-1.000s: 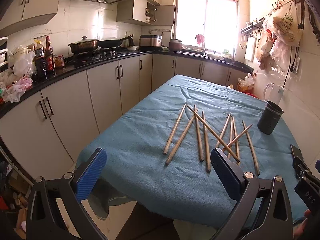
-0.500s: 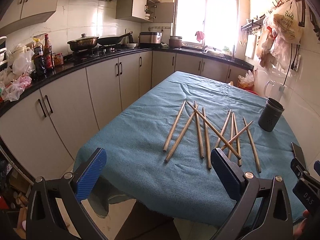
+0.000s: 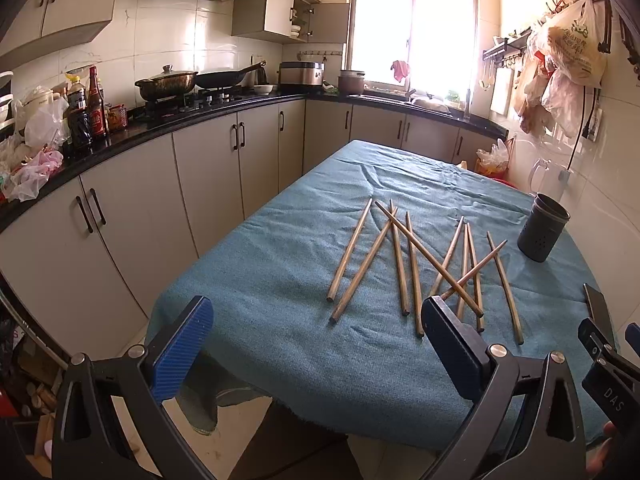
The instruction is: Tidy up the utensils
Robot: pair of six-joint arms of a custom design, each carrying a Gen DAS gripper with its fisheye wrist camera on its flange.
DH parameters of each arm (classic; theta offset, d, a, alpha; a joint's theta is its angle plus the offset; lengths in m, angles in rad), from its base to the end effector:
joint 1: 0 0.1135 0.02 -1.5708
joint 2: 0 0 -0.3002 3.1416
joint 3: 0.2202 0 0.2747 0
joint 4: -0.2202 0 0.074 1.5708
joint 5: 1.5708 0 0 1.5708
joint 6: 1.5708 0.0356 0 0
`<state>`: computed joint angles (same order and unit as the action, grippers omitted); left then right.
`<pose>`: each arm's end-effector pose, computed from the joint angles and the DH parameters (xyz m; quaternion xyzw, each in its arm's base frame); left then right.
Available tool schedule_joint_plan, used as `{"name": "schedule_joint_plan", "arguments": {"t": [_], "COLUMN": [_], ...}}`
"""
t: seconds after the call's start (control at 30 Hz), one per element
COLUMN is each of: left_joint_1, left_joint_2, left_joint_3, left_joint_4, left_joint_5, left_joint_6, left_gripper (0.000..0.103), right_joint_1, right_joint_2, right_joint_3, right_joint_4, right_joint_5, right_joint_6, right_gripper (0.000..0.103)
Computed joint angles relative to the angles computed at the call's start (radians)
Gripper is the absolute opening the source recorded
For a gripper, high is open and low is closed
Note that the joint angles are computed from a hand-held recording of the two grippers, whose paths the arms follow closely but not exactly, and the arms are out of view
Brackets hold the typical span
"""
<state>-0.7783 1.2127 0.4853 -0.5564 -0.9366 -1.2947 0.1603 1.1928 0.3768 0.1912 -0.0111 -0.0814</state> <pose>0.1496 -0.1072 0.1700 -0.2879 0.8374 0.1177 0.4495 0.2225 0.0364 0.1742 -0.1098 0.8834 0.0229 0.4550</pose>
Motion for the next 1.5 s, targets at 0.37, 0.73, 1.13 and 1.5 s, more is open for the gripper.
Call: {"name": "schedule_joint_plan", "arguments": {"t": [0.37, 0.73, 1.13, 1.5], "left_joint_1": [0.001, 0.041, 0.617, 0.775], "left_joint_2": [0.007, 0.009, 0.009, 0.458], "left_joint_3": [-0.004, -0.022, 0.070, 0.428], "left_joint_4": [0.012, 0.076, 0.324, 0.281], "left_joint_5": [0.005, 0.053, 0.661, 1.021], "left_joint_6": [0.000, 0.061, 0.621, 0.701], "left_gripper": [0.103, 0.103, 0.096, 0.062], "right_joint_1": [0.001, 0.003, -0.144, -0.158], "right_joint_2": [0.013, 0.034, 0.225, 0.340], "right_joint_3": [0.005, 0.009, 0.289, 0.385], "right_joint_4": [-0.004, -0.005, -0.280, -0.296], "right_joint_5": [0.000, -0.004, -0.326, -0.376], "right_joint_6": [0.001, -0.002, -0.056, -0.047], "right_gripper": [0.097, 0.097, 0.076, 0.068]}}
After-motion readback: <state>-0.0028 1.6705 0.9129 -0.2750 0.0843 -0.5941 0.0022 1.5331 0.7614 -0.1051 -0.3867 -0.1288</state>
